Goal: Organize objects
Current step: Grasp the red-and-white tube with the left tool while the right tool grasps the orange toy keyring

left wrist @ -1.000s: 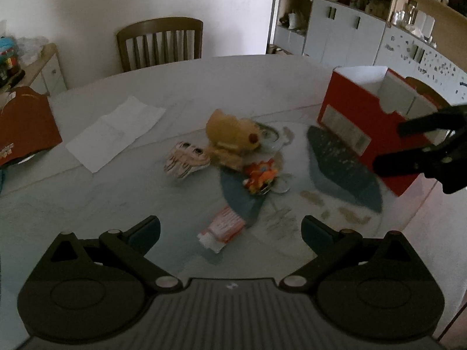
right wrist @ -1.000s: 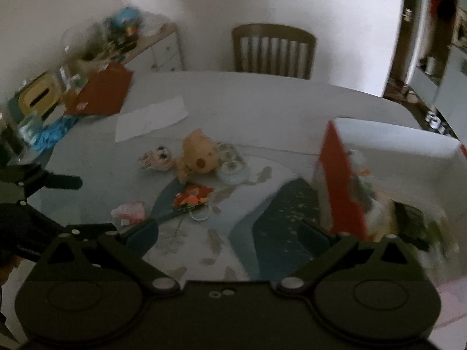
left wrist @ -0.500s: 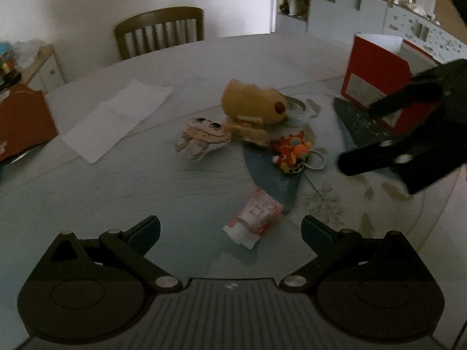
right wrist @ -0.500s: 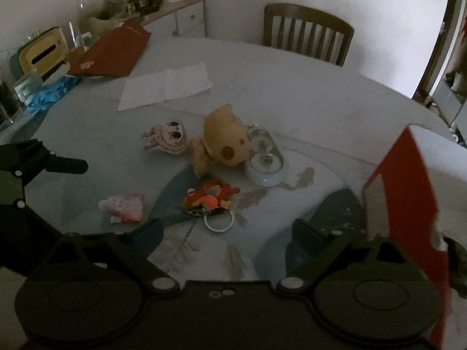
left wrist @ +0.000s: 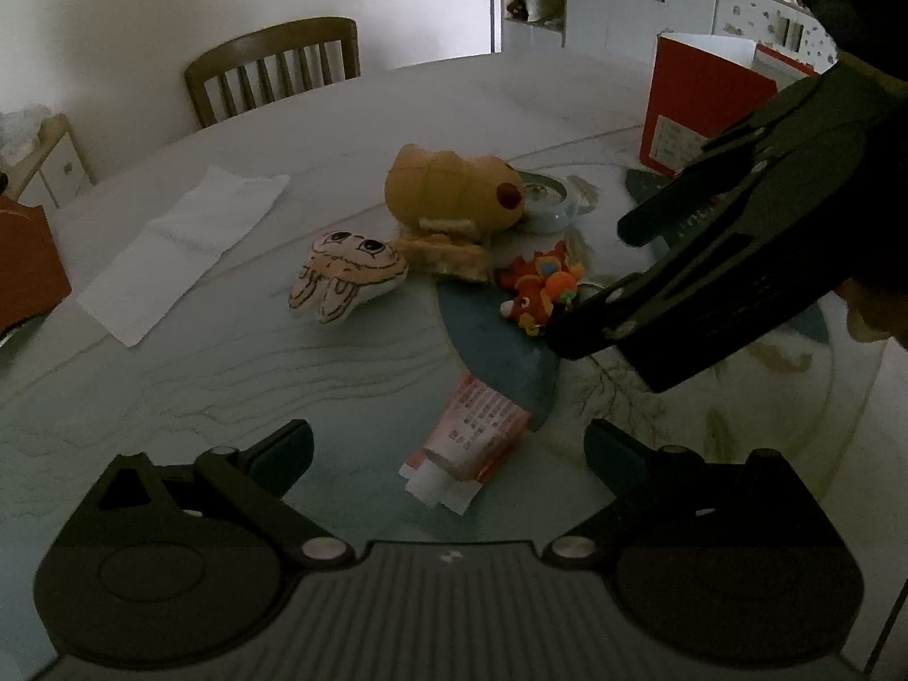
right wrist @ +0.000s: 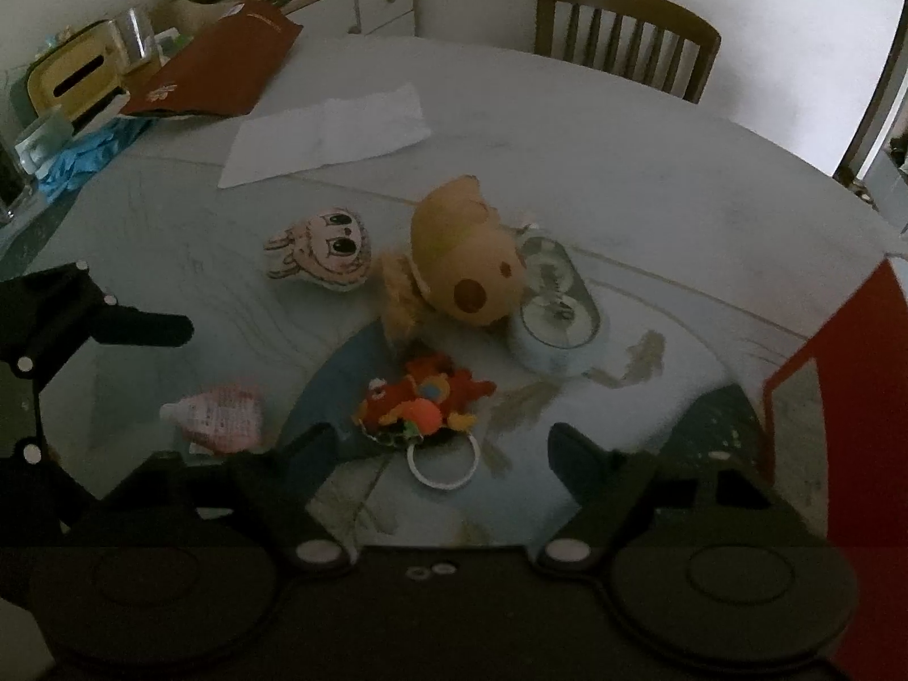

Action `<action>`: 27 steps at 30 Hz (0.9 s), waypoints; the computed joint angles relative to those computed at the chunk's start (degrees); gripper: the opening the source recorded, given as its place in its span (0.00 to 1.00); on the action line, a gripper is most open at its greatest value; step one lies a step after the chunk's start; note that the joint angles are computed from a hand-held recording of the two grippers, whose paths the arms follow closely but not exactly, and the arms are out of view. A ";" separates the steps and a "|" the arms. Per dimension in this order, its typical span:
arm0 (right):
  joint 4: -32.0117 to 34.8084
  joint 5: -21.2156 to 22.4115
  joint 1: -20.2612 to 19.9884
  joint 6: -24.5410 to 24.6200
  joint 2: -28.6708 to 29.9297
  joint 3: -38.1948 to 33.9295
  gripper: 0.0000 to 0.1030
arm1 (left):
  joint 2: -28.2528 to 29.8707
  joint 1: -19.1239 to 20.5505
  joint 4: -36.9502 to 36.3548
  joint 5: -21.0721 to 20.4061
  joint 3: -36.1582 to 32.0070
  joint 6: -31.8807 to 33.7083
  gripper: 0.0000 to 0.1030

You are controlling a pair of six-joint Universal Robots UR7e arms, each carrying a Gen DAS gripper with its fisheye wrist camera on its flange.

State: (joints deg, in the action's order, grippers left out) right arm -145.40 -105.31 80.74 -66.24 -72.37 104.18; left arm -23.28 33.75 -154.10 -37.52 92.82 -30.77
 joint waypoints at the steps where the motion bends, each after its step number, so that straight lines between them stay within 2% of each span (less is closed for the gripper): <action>1: 0.11 -0.01 0.04 -0.01 0.17 -0.11 0.75 | 0.01 0.07 0.03 -0.13 -0.10 -0.13 0.95; 11: 0.07 -0.44 0.79 -0.72 1.75 -0.54 0.68 | -0.02 0.09 -2.38 -0.33 0.01 0.14 0.52; 17: 0.32 0.09 0.77 -0.76 1.58 -0.59 0.52 | -0.27 -0.30 -1.78 0.94 0.54 -2.07 0.38; 19: 0.34 0.38 0.69 -0.68 1.34 -0.50 0.44 | -0.39 -0.38 -1.84 0.90 0.76 -2.67 0.33; 22: 1.31 0.67 0.58 0.25 1.14 -0.80 0.38 | -0.52 -0.53 -0.42 1.25 0.66 -3.84 0.33; 27: 1.59 1.43 0.08 1.02 0.15 -0.35 0.37 | -1.04 -0.99 1.77 1.08 0.84 -6.63 0.33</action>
State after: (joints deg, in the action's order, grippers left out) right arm -143.82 -103.88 80.82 -65.22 -72.23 103.83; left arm -24.32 32.76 -152.33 -36.43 93.66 -37.39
